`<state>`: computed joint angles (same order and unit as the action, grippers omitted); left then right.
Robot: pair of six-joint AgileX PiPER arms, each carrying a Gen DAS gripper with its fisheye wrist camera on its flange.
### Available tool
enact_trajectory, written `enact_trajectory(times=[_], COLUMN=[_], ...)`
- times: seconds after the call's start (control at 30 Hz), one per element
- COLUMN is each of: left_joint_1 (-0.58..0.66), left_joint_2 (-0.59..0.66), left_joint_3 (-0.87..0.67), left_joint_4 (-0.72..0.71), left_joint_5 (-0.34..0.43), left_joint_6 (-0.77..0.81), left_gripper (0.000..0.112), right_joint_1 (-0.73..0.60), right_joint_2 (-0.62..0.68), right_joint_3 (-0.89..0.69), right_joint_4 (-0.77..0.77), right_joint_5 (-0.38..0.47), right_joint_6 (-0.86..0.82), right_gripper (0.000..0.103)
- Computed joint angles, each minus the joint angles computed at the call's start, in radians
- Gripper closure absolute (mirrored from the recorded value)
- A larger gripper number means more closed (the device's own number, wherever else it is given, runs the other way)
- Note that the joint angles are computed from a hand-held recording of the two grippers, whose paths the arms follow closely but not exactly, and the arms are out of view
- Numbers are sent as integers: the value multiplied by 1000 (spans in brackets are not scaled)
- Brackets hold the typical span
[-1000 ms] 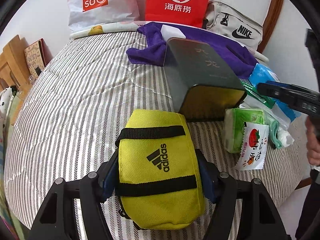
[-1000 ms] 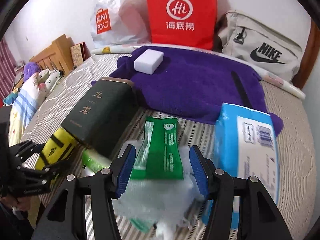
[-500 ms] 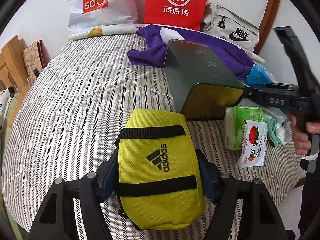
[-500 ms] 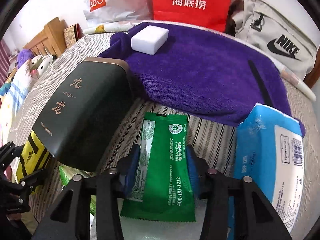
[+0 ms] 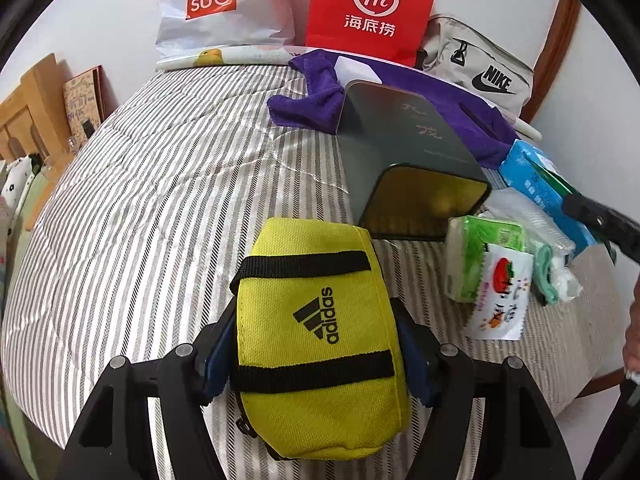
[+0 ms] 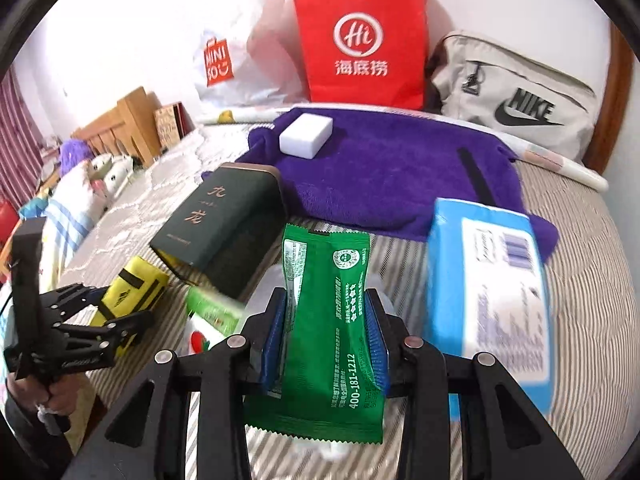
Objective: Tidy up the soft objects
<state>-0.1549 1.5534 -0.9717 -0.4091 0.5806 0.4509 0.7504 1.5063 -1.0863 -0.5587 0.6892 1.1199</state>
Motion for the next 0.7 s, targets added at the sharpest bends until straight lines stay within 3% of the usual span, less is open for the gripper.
enact_trajectory(times=[0.43, 0.5, 0.57, 0.7], left_joint_1=[-72, -84, -93, -110], left_joint_2=[-80, -90, -102, -126], left_joint_3=[62, 66, 71, 73], left_joint_4=[61, 76, 87, 117], left_joint_5=[-20, -20, -19, -14], left_joint_6=[-153, -180, -198, -239], left_gripper=[45, 45, 45, 45], right_joint_1=[245, 266, 303, 320], right_joint_2=[-243, -283, -287, -313], right_joint_3=[302, 362, 382, 446], right_joint_4=[-157, -161, -187, -198], right_joint_5=[79, 61, 107, 108], right_joint_6=[326, 371, 431, 493], right_gripper=[66, 66, 66, 66])
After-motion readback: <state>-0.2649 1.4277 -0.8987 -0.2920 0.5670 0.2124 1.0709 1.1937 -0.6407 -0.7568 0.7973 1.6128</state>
